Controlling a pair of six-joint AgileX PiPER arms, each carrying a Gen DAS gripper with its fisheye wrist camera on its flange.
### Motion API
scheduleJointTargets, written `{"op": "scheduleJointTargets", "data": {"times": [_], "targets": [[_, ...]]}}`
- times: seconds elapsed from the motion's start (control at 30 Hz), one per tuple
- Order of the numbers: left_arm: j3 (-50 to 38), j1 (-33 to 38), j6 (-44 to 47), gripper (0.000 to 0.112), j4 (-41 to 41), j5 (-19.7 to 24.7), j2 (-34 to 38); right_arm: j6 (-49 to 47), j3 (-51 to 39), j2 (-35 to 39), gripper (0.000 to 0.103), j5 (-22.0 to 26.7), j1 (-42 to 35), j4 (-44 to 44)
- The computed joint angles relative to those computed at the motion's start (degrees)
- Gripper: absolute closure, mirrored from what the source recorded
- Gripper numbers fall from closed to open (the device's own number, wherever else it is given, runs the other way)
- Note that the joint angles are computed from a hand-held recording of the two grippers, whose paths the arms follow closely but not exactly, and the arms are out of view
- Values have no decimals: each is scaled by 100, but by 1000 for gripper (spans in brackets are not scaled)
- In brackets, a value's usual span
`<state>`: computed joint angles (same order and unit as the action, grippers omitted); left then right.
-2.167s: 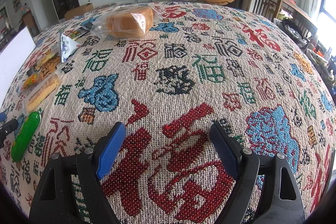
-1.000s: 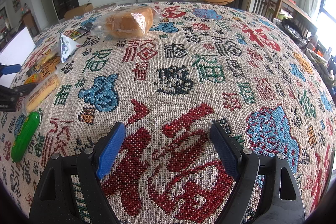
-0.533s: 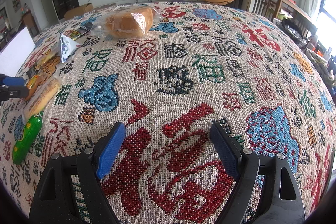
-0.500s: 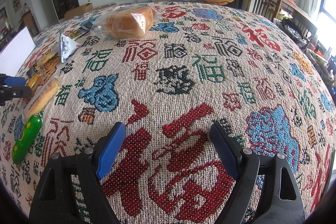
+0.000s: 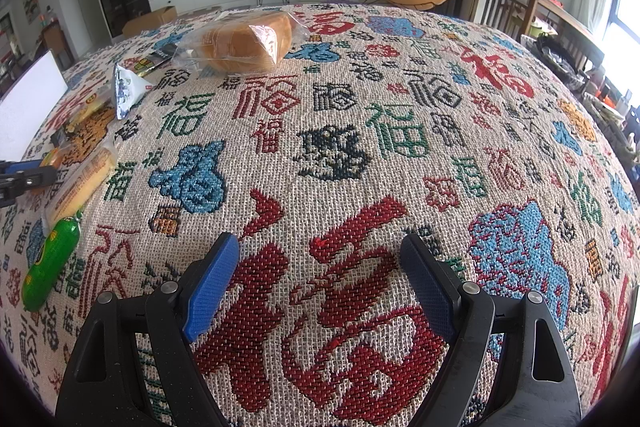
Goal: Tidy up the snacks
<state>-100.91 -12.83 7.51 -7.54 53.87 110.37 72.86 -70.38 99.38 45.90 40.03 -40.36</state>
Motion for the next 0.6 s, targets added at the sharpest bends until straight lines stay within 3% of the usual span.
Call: {"op": "scheduleJointTargets", "data": {"times": [0.27, 0.33, 0.4, 0.43, 0.5, 0.6], "targets": [[1728, 347, 298, 97, -536, -295, -1320, -4, 5, -5, 18, -3, -4, 2], [2008, 351, 374, 88, -535, -353, -1485, -4, 2, -3, 18, 0, -2, 4], [2092, 384, 425, 41, -523, -306, -1513, -2, 1, -2, 18, 1, -1, 1], [2188, 378, 362, 34, -418, -412, -1570, -4, 4, -4, 18, -1, -3, 2], [2306, 388, 298, 32, -271, -583, -1664, 0, -7, 4, 18, 6, 2, 1], [2145, 512, 432, 33, -420, -472, -1572, -3, 4, -3, 18, 1, -2, 0]]}}
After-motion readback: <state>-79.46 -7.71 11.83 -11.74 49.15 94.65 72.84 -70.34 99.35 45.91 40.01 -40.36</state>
